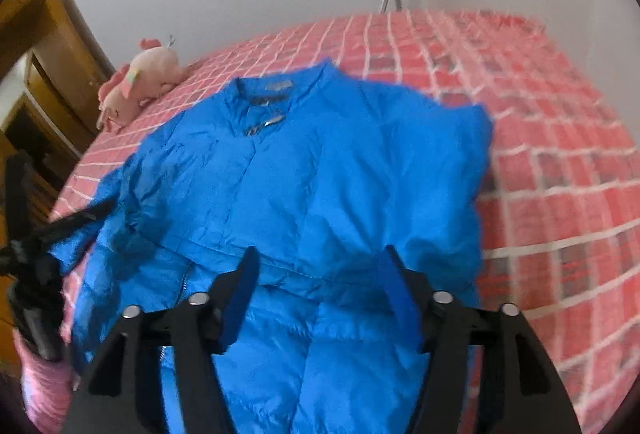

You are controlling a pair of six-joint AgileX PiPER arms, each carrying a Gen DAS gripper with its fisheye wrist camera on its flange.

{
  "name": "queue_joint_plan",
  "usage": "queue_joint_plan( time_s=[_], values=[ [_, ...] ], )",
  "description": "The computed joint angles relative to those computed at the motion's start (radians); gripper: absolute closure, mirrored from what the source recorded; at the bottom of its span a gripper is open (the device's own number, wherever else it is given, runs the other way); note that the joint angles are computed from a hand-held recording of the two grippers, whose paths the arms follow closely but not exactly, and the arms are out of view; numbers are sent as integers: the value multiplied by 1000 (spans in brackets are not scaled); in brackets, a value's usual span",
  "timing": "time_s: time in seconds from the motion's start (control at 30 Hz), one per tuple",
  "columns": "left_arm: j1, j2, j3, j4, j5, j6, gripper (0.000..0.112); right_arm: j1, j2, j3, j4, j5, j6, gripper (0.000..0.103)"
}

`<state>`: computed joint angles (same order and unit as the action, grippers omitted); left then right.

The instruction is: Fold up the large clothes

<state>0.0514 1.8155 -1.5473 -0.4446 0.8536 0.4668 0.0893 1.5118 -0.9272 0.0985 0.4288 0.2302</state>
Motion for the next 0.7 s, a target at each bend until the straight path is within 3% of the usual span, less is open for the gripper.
queue_joint_plan(
  time_s=[0.07, 0.23, 0.43, 0.6, 0.7],
  values=[
    [68, -71, 60, 42, -34, 4, 32, 3, -3, 1, 15, 21, -8, 37],
    [290, -147, 138, 167, -58, -15, 26, 20, 4, 3, 16, 34, -13, 37],
    [624, -63, 27, 307, -57, -92, 23, 25, 11, 0, 13, 31, -10, 36],
    [772, 116, -191, 304, 40, -136, 23, 13, 44, -14, 64, 37, -54, 36],
    [823, 247, -370, 140, 219, -59, 23, 9, 53, -14, 68, 34, -57, 36]
  ],
)
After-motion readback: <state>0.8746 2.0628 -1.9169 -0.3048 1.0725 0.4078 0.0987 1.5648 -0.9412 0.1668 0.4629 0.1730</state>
